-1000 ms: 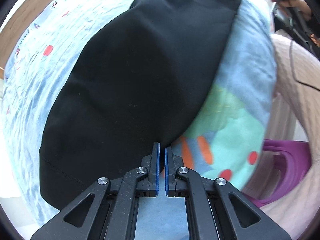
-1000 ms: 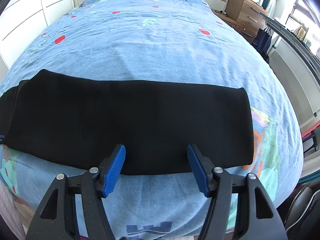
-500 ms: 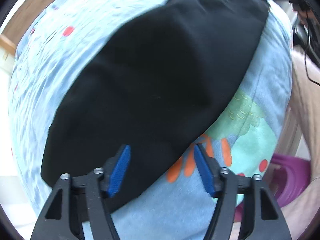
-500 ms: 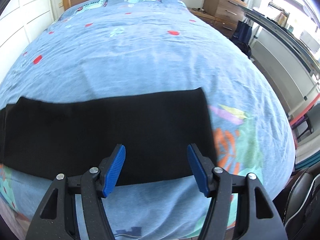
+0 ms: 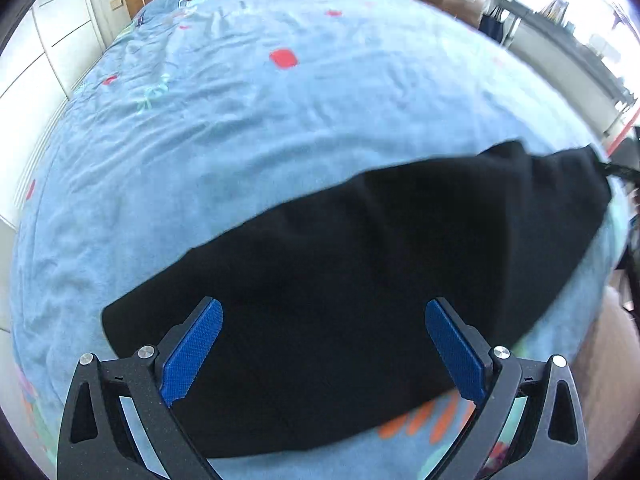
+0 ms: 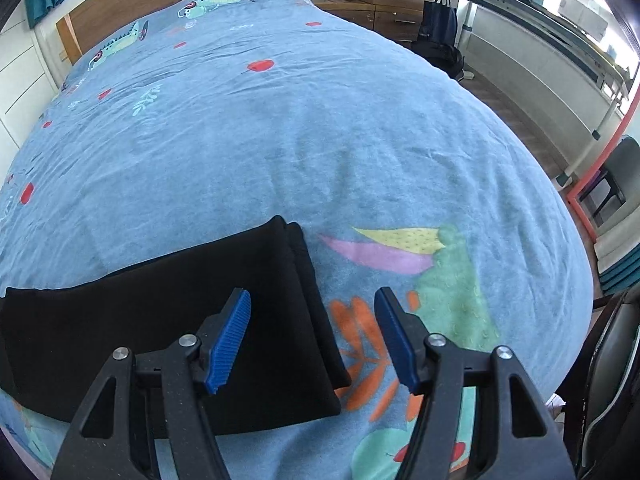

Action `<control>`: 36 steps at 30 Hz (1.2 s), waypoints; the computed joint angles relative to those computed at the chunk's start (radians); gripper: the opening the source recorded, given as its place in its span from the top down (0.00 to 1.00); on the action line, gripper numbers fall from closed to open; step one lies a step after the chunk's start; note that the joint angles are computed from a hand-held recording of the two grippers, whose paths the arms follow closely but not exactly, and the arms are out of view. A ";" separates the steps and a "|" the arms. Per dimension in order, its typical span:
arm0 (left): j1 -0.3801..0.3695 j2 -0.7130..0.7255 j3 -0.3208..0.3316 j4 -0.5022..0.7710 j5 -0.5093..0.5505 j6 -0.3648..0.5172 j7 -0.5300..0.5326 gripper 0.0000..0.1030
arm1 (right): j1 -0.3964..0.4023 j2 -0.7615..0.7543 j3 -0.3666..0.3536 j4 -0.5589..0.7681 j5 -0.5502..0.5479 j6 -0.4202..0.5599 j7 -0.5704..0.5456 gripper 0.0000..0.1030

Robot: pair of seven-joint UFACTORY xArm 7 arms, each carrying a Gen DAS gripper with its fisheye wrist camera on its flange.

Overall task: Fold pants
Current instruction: 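Move both open grippers to the leg ends of the folded pants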

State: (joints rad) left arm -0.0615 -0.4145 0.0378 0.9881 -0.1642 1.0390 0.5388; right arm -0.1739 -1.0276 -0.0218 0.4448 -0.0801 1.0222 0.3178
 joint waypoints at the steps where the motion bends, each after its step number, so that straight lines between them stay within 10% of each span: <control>1: 0.015 0.006 -0.033 -0.021 0.053 -0.032 -0.038 0.03 | 0.003 0.014 0.006 -0.006 -0.003 -0.011 0.000 0.20; 4: 0.050 0.020 -0.072 -0.079 0.173 -0.092 -0.145 0.01 | 0.000 0.045 0.032 -0.026 -0.022 -0.044 0.020 0.20; 7: 0.072 0.013 -0.025 -0.090 0.163 -0.113 -0.178 0.01 | -0.015 0.047 0.032 -0.051 -0.049 -0.076 0.027 0.00; 15: 0.093 -0.020 -0.027 -0.075 0.191 -0.075 -0.215 0.02 | -0.038 0.020 -0.018 -0.086 -0.035 -0.095 -0.012 0.00; 27: -0.136 0.008 -0.159 0.091 0.054 -0.086 -0.213 0.02 | -0.016 -0.121 0.064 -0.022 -0.047 0.029 0.047 0.00; 31: -0.169 0.218 -0.294 0.164 0.202 -0.184 -0.367 0.02 | 0.030 -0.142 0.114 -0.037 -0.067 0.051 0.057 0.00; 36: -0.206 0.330 -0.255 0.109 0.371 -0.281 -0.474 0.01 | 0.044 -0.104 0.108 -0.078 -0.093 0.031 0.073 0.00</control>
